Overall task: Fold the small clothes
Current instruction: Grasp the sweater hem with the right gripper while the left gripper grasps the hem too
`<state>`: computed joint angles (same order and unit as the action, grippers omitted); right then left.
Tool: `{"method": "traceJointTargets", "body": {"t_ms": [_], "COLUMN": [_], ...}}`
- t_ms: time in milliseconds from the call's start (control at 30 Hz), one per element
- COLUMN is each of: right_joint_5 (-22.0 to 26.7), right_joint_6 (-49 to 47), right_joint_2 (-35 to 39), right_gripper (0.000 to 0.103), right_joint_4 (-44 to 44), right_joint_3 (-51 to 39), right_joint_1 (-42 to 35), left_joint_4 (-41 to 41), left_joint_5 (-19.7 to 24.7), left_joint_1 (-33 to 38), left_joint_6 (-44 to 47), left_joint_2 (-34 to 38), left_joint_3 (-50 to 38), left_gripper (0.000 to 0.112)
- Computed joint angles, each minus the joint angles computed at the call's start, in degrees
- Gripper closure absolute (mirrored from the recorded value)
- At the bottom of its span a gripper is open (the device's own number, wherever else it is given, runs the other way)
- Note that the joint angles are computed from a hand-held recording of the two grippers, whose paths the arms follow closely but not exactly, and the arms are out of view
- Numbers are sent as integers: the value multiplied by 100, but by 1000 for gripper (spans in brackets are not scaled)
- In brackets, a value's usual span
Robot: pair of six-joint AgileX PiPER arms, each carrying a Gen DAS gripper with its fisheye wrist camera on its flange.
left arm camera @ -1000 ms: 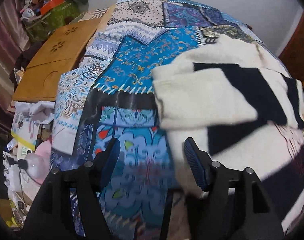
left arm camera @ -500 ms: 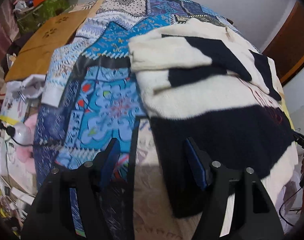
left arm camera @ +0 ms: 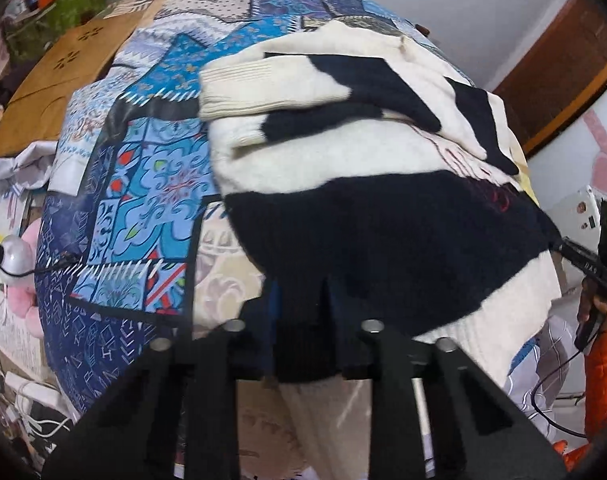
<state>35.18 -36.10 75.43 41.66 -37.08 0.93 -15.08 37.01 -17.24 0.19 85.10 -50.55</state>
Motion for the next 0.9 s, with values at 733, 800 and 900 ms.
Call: {"method": "traceJointTargets", "body": {"t_ms": [733, 800, 900], "right_joint_5": [-734, -739, -667], "right_joint_6": [223, 578, 924], "right_joint_2": [1762, 2171, 2612], "right_gripper": [92, 91, 88], "right_joint_4": [24, -247, -573], "right_joint_3": [-2633, -3006, -3370], "right_joint_1": [255, 264, 267], "left_joint_4": [919, 946, 615], "left_joint_5": [237, 350, 548], "left_joint_1": [416, 485, 644], "left_joint_6": [-736, -796, -553], "left_joint_2": [2174, 2611, 3167], "left_joint_3": [-3609, -3920, -4251], "left_gripper": [103, 103, 103]}}
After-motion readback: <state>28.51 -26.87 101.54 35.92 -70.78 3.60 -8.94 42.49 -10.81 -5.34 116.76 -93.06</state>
